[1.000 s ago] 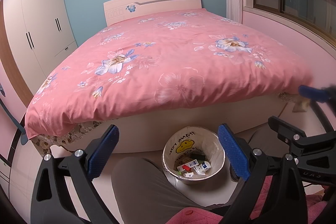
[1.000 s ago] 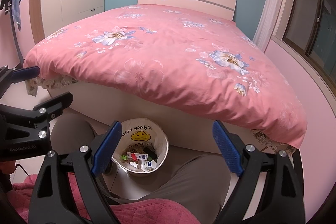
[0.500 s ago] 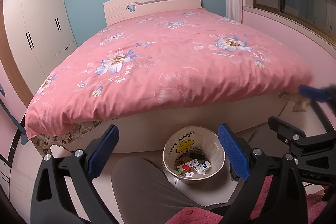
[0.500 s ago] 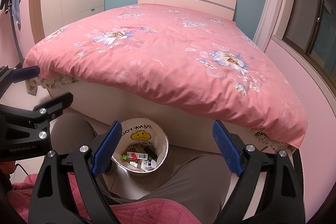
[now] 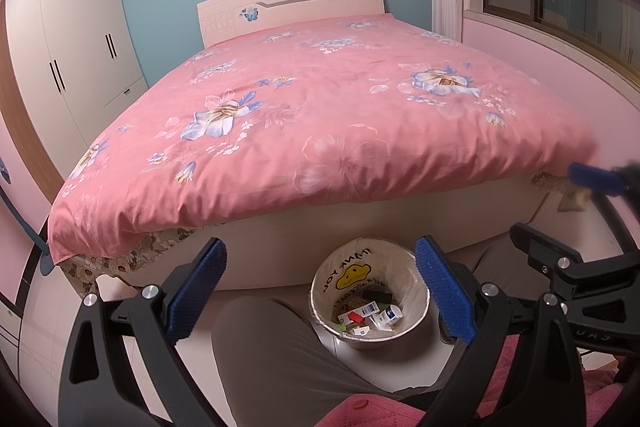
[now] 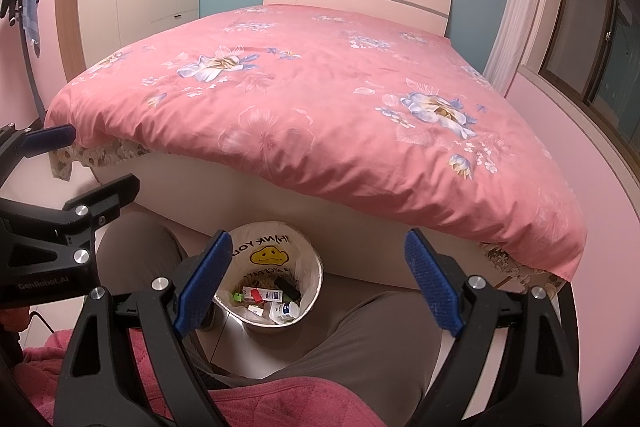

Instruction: Collect trash

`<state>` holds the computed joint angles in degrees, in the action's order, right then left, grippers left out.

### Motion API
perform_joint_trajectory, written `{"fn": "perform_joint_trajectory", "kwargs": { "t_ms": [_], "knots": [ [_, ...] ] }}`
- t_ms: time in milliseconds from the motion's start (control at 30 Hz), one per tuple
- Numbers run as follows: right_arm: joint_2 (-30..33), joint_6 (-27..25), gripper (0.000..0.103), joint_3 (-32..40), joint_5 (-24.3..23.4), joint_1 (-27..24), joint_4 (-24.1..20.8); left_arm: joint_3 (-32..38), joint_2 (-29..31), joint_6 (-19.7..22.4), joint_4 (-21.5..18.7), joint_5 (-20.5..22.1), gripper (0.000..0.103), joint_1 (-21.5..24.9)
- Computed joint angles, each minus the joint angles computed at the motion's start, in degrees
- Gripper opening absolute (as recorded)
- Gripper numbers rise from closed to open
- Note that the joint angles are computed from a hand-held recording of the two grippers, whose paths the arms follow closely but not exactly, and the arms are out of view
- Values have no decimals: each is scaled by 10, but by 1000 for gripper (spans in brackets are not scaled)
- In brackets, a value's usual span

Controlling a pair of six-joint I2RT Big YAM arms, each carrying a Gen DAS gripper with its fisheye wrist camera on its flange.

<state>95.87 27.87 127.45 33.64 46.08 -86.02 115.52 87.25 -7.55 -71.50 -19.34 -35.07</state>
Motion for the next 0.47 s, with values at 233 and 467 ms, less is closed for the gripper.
{"fn": "perform_joint_trajectory", "kwargs": {
  "t_ms": [233,467],
  "knots": [
    [-2,1,86,-6,0,1,3,-4,-2,-1,2,1,97,-1],
    [-1,0,86,-3,-1,0,2,-13,-6,-2,4,0,97,-3]
  ]
}}
